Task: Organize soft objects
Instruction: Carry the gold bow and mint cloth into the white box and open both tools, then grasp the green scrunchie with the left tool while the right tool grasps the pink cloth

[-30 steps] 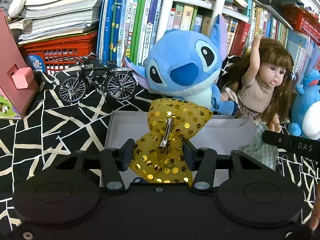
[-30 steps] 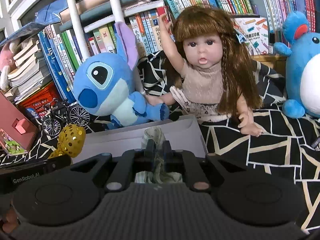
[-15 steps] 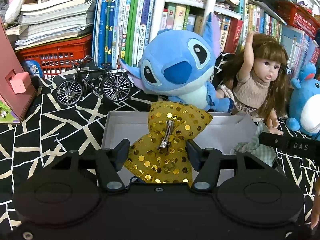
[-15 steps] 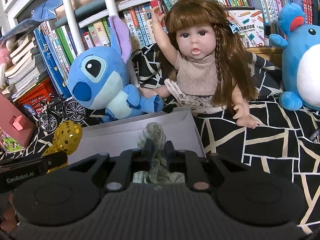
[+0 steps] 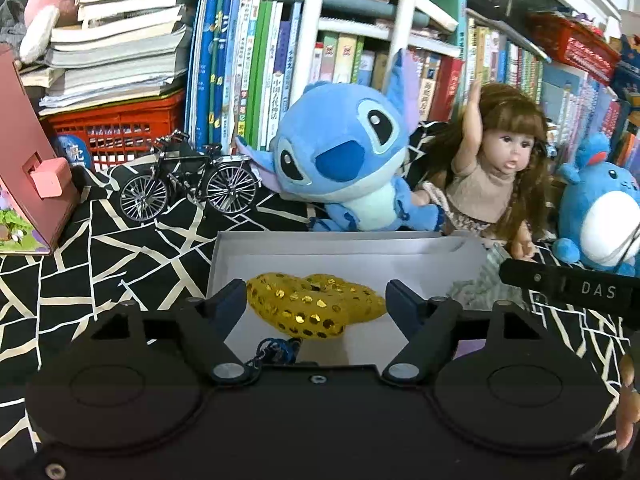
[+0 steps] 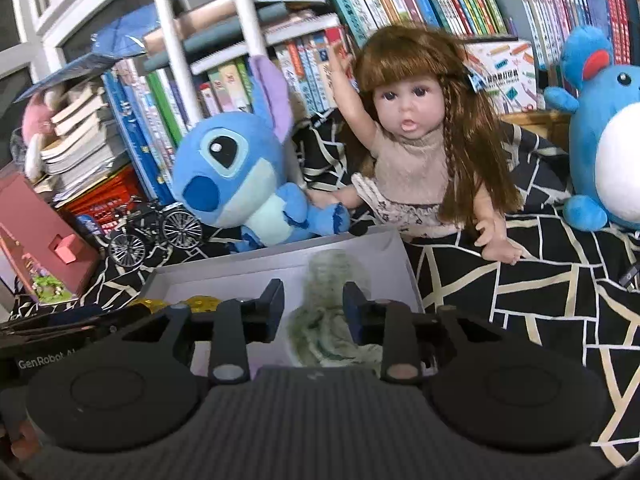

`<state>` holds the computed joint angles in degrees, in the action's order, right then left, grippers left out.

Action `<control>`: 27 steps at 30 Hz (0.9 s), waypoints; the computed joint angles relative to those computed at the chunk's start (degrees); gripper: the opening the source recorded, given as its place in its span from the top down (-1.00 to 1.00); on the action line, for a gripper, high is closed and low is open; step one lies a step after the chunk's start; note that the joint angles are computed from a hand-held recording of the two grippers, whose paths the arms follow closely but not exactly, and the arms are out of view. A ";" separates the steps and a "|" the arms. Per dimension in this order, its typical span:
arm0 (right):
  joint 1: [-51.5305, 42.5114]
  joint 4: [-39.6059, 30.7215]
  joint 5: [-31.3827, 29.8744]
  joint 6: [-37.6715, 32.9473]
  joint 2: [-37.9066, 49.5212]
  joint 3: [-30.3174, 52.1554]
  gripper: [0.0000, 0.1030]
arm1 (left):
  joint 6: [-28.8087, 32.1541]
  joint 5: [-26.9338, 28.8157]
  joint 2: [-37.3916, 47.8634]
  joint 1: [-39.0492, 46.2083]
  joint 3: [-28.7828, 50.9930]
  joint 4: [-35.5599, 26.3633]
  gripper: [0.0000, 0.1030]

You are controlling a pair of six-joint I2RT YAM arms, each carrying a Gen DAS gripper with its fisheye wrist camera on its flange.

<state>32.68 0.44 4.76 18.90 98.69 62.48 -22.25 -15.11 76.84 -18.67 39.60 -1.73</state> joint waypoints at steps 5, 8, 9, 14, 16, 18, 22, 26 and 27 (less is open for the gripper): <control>0.56 1.60 -0.65 -1.57 -3.82 -3.55 -0.15 | 0.11 -1.03 -4.97 -2.13 -2.25 -1.30 -0.55; 0.93 2.20 -1.11 -2.53 -6.44 -5.77 -0.20 | 0.38 -1.90 -8.51 -3.76 -4.08 -1.92 -0.58; 1.09 2.47 -1.17 -2.90 -7.38 -6.63 -0.22 | 0.32 -2.35 -9.74 -4.47 -4.77 -2.12 -0.59; 2.07 3.53 -1.50 -4.88 -12.00 -11.07 -0.30 | 0.05 -4.20 -15.16 -7.82 -7.61 -3.75 -0.62; 2.54 4.00 -1.49 -5.44 -13.79 -12.91 -0.33 | -0.05 -4.83 -17.56 -9.24 -8.95 -4.33 -0.63; 2.90 4.27 -1.71 -5.78 -15.56 -14.67 -0.38 | -0.61 -6.01 -19.65 -10.86 -9.93 -5.35 -0.64; 3.69 4.62 -1.96 -6.34 -18.97 -18.30 -0.45 | -1.99 -9.46 -23.19 -14.74 -12.10 -7.01 -0.65; 5.44 5.60 -0.10 -7.56 -21.88 -22.17 -0.49 | -3.59 -11.91 -25.56 -18.61 -13.96 -8.28 -0.66; 5.85 5.83 0.36 -7.87 -22.63 -23.21 -0.50 | -3.97 -12.20 -26.01 -19.33 -14.32 -8.52 -0.66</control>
